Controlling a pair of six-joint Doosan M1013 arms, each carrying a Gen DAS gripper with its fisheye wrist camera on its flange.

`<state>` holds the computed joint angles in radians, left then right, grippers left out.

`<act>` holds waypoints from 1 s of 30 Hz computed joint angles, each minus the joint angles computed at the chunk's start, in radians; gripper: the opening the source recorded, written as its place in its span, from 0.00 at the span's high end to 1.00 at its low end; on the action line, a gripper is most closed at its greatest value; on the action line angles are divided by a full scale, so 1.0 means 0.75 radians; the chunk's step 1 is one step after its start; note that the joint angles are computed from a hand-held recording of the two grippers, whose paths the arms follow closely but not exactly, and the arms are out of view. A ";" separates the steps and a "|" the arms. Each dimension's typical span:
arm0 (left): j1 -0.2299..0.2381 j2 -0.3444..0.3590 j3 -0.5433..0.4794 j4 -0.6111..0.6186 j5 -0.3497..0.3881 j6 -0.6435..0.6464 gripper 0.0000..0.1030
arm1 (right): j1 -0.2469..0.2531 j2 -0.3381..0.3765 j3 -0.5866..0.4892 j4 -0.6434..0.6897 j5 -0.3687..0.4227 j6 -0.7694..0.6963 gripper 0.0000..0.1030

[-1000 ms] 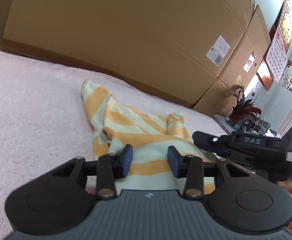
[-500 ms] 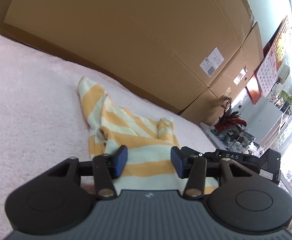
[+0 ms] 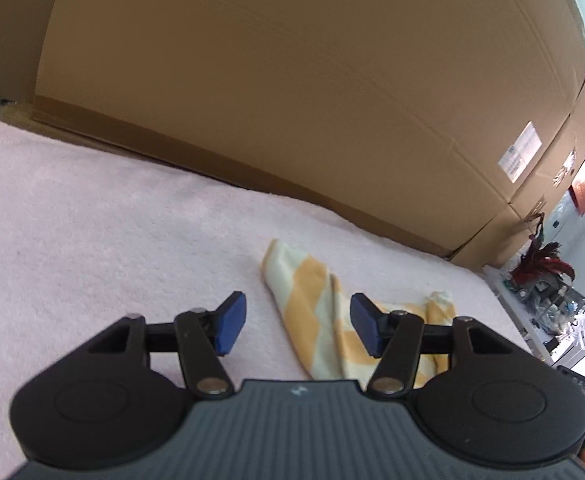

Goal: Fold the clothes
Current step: 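Close both grippers on the striped shirt edge and lift it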

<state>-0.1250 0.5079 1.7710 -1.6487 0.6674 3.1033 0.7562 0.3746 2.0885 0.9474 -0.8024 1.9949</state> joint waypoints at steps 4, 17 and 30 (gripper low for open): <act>-0.002 0.056 -0.063 0.017 0.015 -0.055 0.41 | -0.001 -0.002 0.003 -0.009 0.004 0.001 0.76; 0.024 0.124 -0.122 -0.001 0.223 -0.050 0.17 | -0.218 -0.040 -0.082 -0.278 0.482 -0.131 0.62; 0.025 0.154 -0.161 0.022 0.281 -0.068 0.06 | -0.365 0.037 -0.133 -1.059 0.493 0.415 0.71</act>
